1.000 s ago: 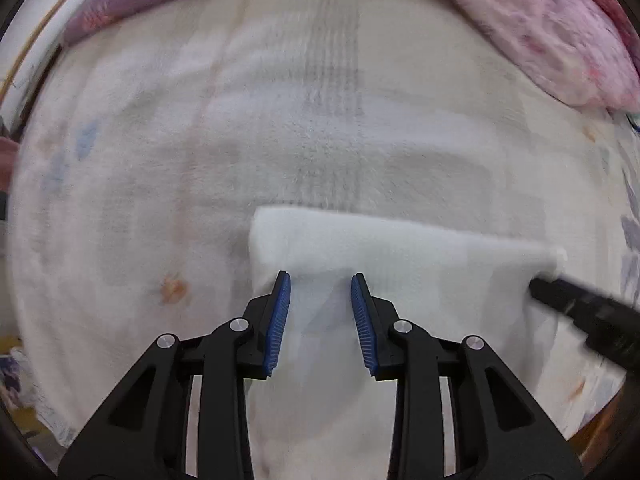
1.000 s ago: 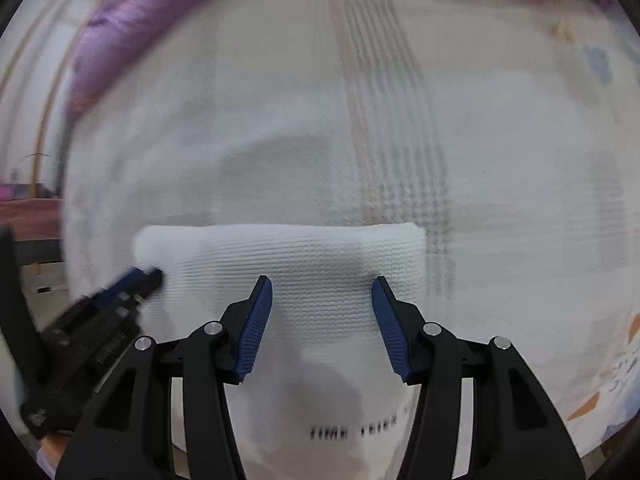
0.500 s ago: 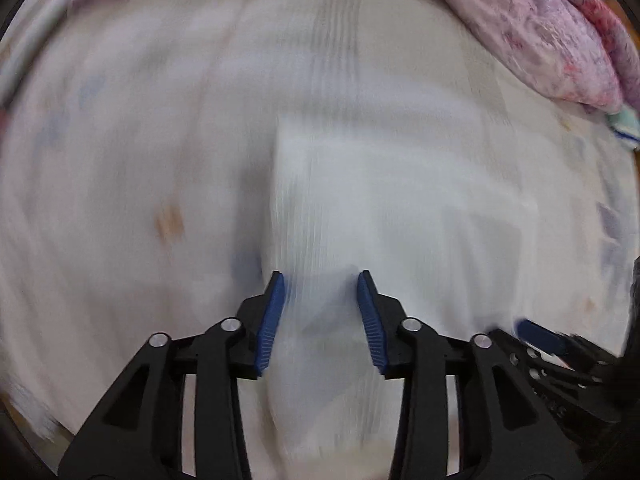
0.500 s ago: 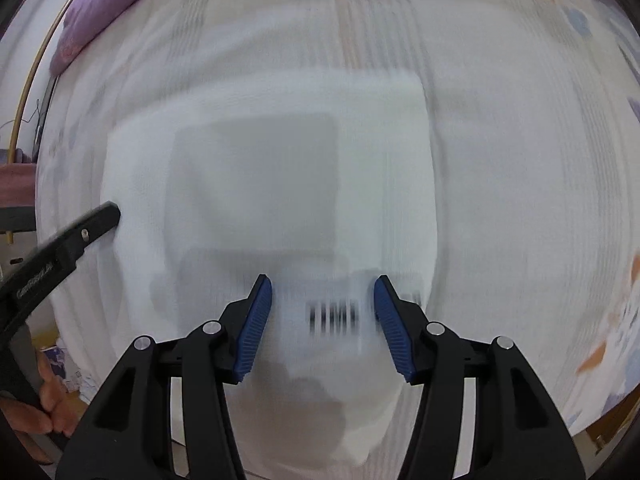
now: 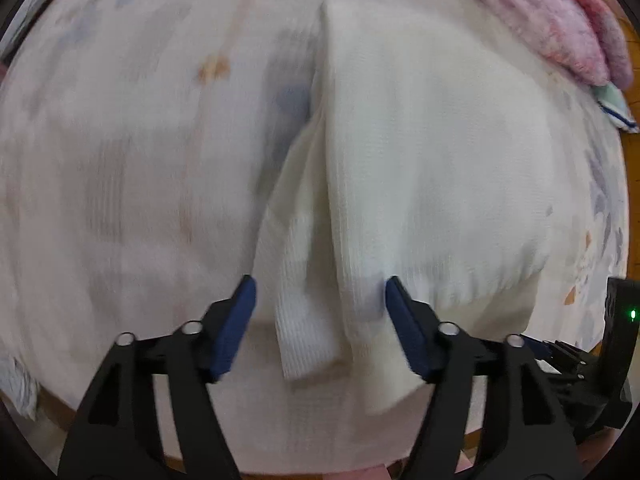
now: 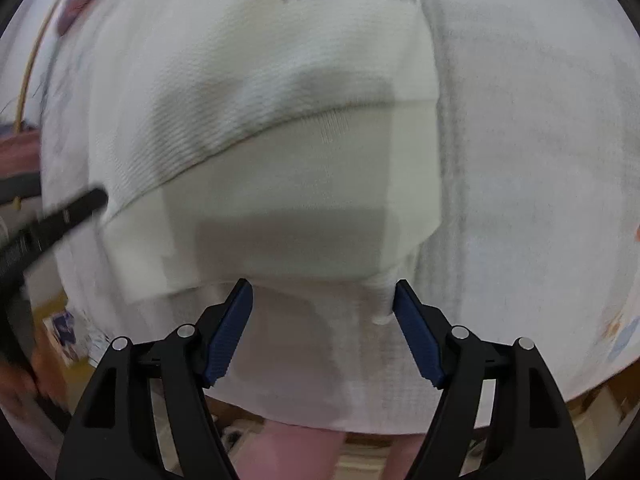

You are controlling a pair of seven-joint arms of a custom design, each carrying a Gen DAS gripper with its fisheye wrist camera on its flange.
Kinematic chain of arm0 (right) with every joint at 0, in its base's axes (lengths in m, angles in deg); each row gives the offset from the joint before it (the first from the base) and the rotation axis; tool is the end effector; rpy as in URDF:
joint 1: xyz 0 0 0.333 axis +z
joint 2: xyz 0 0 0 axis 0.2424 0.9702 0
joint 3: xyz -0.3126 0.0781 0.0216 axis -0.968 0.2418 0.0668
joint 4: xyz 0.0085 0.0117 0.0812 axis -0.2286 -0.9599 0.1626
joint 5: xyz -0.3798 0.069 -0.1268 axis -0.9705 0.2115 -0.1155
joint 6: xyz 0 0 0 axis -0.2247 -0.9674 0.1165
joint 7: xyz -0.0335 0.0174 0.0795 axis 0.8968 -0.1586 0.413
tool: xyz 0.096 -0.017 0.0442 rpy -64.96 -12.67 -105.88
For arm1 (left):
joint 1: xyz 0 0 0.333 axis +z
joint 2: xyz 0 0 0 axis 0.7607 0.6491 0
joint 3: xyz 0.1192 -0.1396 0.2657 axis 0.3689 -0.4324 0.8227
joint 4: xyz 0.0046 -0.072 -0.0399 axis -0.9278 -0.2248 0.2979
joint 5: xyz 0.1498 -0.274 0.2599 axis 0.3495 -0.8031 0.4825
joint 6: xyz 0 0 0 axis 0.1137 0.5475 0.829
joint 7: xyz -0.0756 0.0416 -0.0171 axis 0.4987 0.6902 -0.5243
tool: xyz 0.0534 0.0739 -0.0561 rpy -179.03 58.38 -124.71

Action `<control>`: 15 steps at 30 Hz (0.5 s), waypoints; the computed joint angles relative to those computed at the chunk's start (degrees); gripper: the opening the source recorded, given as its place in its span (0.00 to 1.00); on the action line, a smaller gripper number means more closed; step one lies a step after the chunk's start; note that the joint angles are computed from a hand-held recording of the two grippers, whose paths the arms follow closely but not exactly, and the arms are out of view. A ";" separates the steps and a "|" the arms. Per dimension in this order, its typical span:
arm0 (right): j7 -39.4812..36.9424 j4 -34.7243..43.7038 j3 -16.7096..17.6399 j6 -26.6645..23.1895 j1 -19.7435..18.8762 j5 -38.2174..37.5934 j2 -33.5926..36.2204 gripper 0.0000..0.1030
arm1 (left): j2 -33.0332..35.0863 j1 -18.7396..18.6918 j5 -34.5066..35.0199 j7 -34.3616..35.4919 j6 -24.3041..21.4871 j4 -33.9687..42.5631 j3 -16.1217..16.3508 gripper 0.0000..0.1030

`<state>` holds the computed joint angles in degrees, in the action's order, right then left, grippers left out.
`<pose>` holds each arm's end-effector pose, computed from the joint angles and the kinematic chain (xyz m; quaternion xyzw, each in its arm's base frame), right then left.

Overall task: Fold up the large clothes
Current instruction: 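Grasp the jacket edge with both tools and lift it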

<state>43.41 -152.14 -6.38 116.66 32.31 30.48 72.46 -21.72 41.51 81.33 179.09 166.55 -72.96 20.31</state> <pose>0.4350 0.1768 0.3926 -0.4606 0.8683 0.1520 0.1037 0.6012 -0.2109 0.4332 0.5174 -0.8518 0.0602 0.0559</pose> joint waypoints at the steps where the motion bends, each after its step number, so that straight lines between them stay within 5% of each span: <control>1: -0.09 -0.76 -0.23 0.88 -0.54 -0.81 -1.54 0.76 | 1.28 0.48 -2.41 1.46 0.46 1.84 -0.35 0.81; 5: -2.05 -5.04 -3.64 9.28 -2.45 1.61 -7.14 0.88 | 7.60 1.57 -7.75 3.90 0.38 8.70 -1.27 0.87; 9: -11.21 -3.67 -7.91 12.78 -3.02 5.86 -3.63 0.91 | 16.71 3.88 -14.40 5.09 -3.63 16.38 -2.79 0.87; 13: -38.06 -2.29 -13.43 16.11 1.46 33.05 3.17 0.91 | 26.83 6.87 -21.14 5.78 -10.56 24.67 -5.17 0.96; 15: -50.56 -0.91 -14.81 13.18 1.61 47.14 7.38 0.94 | 29.32 8.66 -24.33 7.75 -12.26 26.44 -6.49 0.96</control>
